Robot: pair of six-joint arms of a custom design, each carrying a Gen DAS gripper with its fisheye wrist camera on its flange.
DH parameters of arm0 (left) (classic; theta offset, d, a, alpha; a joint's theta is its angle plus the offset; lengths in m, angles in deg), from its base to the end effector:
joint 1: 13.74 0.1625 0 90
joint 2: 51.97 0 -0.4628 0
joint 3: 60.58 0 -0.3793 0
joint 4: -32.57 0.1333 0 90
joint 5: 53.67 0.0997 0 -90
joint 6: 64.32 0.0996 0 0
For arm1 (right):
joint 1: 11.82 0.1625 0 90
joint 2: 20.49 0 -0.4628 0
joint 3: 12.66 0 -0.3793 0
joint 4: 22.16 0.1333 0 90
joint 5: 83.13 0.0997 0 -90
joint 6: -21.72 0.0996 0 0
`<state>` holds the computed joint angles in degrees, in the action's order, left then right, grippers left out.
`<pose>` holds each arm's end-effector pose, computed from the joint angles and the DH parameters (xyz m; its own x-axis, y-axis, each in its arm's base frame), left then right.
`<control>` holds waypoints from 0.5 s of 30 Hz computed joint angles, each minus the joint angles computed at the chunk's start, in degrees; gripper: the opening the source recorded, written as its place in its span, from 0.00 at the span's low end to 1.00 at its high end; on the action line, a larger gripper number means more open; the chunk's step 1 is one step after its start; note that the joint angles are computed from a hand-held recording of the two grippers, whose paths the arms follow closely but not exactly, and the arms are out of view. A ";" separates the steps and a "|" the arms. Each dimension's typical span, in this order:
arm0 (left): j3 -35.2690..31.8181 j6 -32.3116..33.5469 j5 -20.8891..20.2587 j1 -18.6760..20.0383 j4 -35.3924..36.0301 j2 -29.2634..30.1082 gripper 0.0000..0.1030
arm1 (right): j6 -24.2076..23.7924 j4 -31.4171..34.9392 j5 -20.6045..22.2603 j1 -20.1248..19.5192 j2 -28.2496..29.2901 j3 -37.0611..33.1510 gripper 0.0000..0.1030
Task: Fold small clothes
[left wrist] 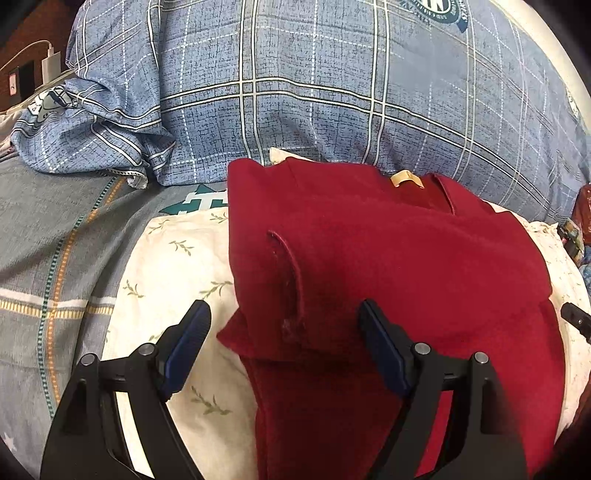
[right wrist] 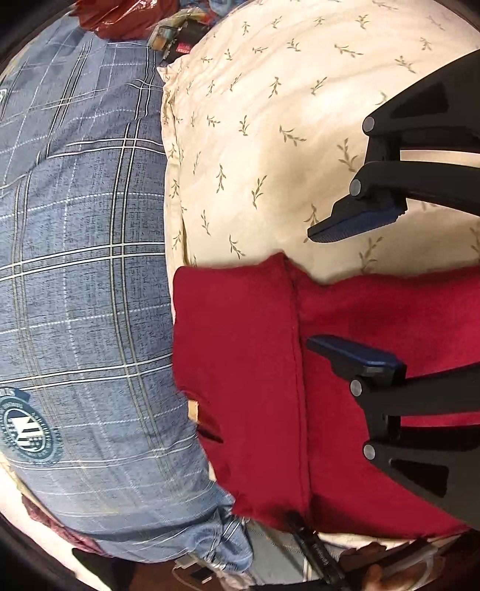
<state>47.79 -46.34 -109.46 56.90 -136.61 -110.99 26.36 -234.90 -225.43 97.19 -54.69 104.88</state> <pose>-0.0245 -0.6409 0.2496 -0.7415 0.2624 -0.6175 0.5430 0.7753 -0.3226 0.2282 -0.4951 0.0621 -0.7597 0.3338 0.5581 -0.1909 0.7059 -0.6821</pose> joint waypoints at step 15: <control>6.90 -4.21 -4.16 -0.78 8.15 -7.98 0.81 | 4.51 0.45 3.30 1.16 -1.06 6.97 0.69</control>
<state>54.69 -50.55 -113.62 56.12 -128.47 -118.97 30.86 -234.45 -222.13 98.35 -55.75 111.85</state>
